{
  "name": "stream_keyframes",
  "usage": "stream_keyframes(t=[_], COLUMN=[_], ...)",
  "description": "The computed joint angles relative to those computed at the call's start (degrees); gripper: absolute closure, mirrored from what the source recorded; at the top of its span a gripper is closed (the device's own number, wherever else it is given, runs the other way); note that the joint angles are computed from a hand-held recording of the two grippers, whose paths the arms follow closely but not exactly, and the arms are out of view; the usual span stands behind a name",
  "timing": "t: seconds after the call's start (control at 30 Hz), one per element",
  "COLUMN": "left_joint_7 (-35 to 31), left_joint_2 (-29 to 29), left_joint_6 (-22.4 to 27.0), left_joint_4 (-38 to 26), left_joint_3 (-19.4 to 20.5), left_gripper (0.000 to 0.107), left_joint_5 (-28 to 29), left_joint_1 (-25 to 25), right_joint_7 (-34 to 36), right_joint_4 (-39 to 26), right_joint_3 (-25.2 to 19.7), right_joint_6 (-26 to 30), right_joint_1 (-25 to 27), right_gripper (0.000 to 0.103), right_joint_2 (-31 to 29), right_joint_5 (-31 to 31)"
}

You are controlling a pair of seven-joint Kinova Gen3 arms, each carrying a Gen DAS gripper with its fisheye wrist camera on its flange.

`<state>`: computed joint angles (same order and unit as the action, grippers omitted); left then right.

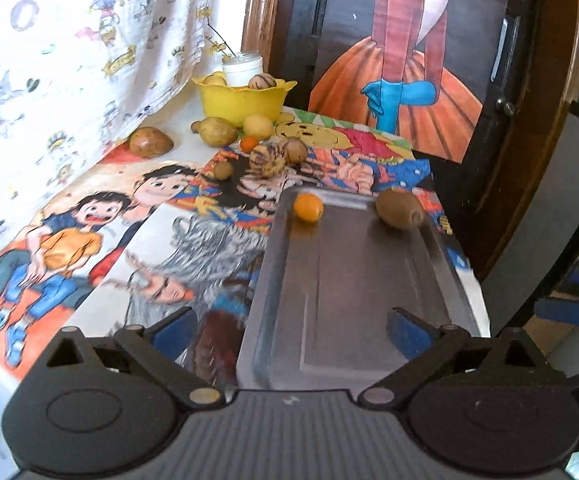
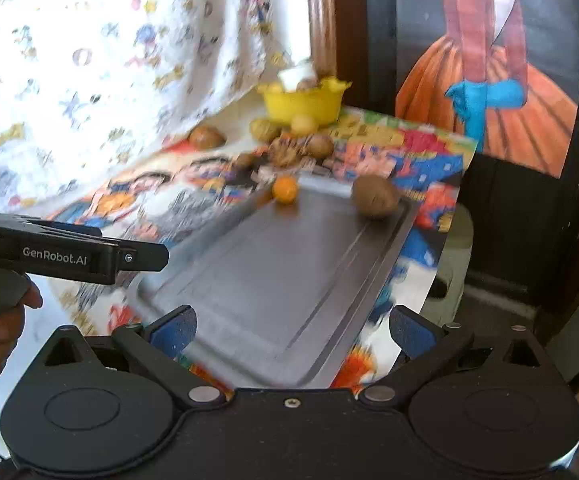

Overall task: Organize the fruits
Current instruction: 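Open both tools and lift them away from the grey tray, then grasp a small tan round fruit with the left tool while the right tool grasps the striped pepino melon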

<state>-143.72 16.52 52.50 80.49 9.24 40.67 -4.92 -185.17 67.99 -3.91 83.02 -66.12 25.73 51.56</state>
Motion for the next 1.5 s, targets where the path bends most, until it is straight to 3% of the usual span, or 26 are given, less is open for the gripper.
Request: stream_keyframes(t=[0.37,0.7,0.97,1.2,1.33,1.5], left_joint_7=[-8.5,-7.67,-2.27,4.3,6.12,7.05], left_joint_2=[-4.53,-3.34,2.1,7.27,9.68,12.88], left_joint_6=[-1.09,-1.0,2.62,2.41,1.99,1.51], left_joint_4=[7.11,5.32,-3.01,-11.72,-16.6,-23.56], left_joint_3=[-2.7,-3.31,-2.6,-1.61,-0.57,0.73], left_gripper=[0.005,0.005,0.005,0.005,0.005,0.005], left_joint_5=[-0.15,-1.73,-6.44,-11.88,-13.87,-15.49], left_joint_1=[-2.52,-2.09,-1.62,0.07,0.61,1.48], right_joint_7=[2.69,4.73,10.87,16.25,22.81,29.54], right_joint_4=[-4.34,-3.72,-0.5,0.86,-0.89,-5.01], right_joint_3=[-0.09,0.72,1.23,1.21,1.18,1.42], right_joint_6=[-1.62,-5.44,-8.41,-11.57,-12.67,-18.17], right_joint_1=[0.1,1.72,2.47,6.47,9.38,15.13], right_gripper=[0.001,0.001,0.001,0.001,0.001,0.001], right_joint_2=[1.65,0.77,-1.18,-2.93,-4.65,-6.89], right_joint_5=[-4.98,-6.92,-0.06,2.1,2.68,0.84])
